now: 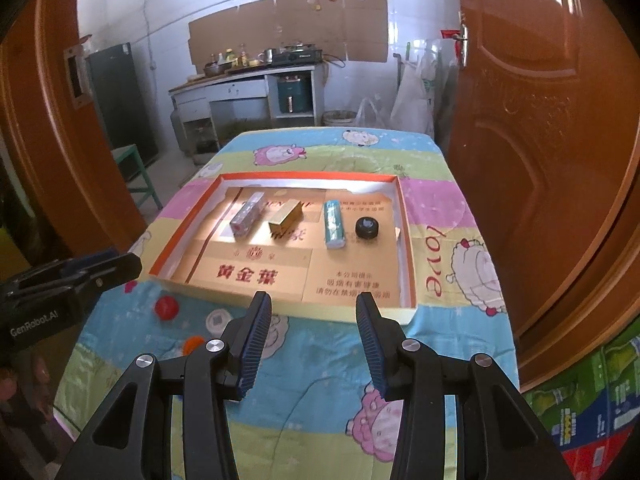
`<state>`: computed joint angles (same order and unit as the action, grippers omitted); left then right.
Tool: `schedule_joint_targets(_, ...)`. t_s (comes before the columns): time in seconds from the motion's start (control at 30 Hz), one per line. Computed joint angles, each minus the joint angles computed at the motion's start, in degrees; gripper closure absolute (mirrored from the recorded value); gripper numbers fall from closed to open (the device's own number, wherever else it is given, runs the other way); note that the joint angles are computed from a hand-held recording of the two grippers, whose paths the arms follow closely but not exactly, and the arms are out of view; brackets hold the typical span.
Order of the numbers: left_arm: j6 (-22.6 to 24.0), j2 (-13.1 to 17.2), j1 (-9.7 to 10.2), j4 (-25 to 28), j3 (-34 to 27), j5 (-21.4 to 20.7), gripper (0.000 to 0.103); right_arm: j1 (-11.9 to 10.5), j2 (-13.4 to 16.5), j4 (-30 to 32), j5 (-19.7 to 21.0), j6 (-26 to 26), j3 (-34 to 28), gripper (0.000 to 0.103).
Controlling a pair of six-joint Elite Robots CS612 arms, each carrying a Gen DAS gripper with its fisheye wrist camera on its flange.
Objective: Organize rigid objects
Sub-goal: 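Move both grippers back toward the bottle caps on the table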
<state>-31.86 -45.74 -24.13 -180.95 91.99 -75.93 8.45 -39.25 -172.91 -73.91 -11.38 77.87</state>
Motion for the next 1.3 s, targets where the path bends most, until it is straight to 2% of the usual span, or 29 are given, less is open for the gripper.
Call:
schedule_joint_targets(0.3, -0.2, -1.2, -1.32, -2.8, 3.7, 0.9, 0.056, 0.2, -1.9, -2.3, 1.4, -2.5, 5.1, 0.057)
schedule_joint_targets(0.33, -0.2, -1.3, -1.49, -3.1, 4.2, 1.0, 0.056, 0.2, -2.0, -2.4, 1.5, -2.7, 5.5, 0.056)
schedule_joint_targets(0.4, -0.3, -1.3, -1.68, -3.5, 4.7, 1.0, 0.056, 0.2, -2.3, -2.3, 2.2, -3.4, 6.6, 0.045)
schedule_joint_targets(0.57, -0.7, -1.4, -2.18, -4.6, 6.3, 1.0, 0.056, 0.2, -2.6, -2.1, 4.3, -5.4, 9.0, 0.039)
schedule_joint_targets(0.73, -0.9, -1.1, -2.61, -5.7, 7.6, 1.0, 0.056, 0.3, -2.6, -1.0, 6.4, -7.1, 10.9, 0.039)
schedule_joint_targets(0.87, -0.6, -0.8, -2.88, -6.3, 8.4, 1.1, 0.051, 0.7, -2.5, -0.4, 7.4, -10.1, 12.4, 0.039)
schedule_joint_targets(1.07, -0.1, -0.7, -3.13, -7.4, 9.4, 1.0, 0.051, 1.1, -2.1, -2.2, 7.5, -12.3, 13.7, 0.039)
schedule_joint_targets(1.3, 1.2, -0.1, -3.36, -7.9, 9.2, -0.1, 0.051, 1.5, -1.3, -3.0, 5.8, -13.7, 13.6, 0.039)
